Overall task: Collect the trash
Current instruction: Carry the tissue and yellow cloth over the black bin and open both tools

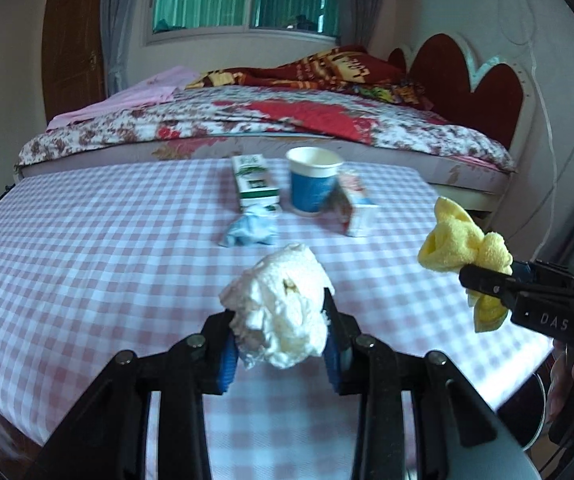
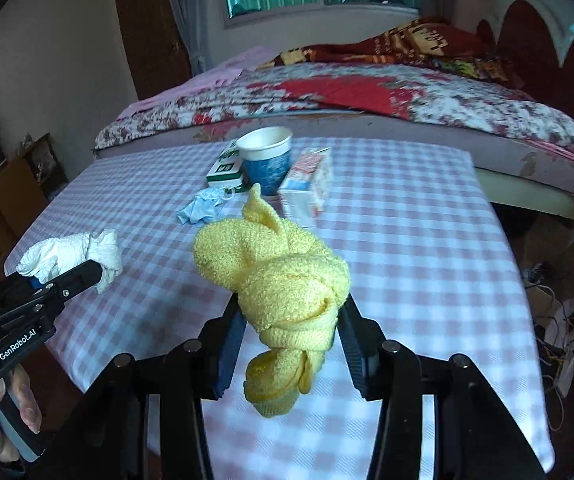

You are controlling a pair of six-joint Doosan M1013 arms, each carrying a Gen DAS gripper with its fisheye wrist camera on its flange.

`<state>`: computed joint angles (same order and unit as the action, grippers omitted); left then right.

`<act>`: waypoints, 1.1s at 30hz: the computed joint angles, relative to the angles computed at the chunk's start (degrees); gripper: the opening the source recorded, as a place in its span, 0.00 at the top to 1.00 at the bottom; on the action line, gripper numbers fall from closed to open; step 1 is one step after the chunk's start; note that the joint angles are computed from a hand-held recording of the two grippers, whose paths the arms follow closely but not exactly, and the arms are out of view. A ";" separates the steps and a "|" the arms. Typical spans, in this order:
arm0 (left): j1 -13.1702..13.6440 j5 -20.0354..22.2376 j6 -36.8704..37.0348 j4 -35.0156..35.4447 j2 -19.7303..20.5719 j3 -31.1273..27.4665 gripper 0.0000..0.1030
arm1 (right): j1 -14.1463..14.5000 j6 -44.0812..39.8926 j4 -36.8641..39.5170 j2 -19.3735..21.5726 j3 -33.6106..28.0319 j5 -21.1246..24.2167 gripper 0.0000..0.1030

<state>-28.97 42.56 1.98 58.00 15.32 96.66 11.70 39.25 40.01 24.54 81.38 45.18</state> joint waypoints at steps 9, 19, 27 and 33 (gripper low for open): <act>-4.63 0.07 2.03 1.65 1.86 -3.14 0.65 | -6.22 -3.99 4.78 -4.41 4.71 -1.58 0.54; -7.27 -3.19 7.67 -0.87 5.02 -7.87 0.65 | -12.63 -6.12 7.20 -7.55 8.23 -3.20 0.54; -9.47 -5.17 11.29 -2.78 7.52 -11.19 0.65 | -16.66 -6.30 7.36 -8.72 9.66 -4.26 0.54; -11.09 -6.84 14.76 -5.15 9.38 -13.59 0.65 | -19.50 -6.88 7.03 -9.17 10.68 -5.01 0.54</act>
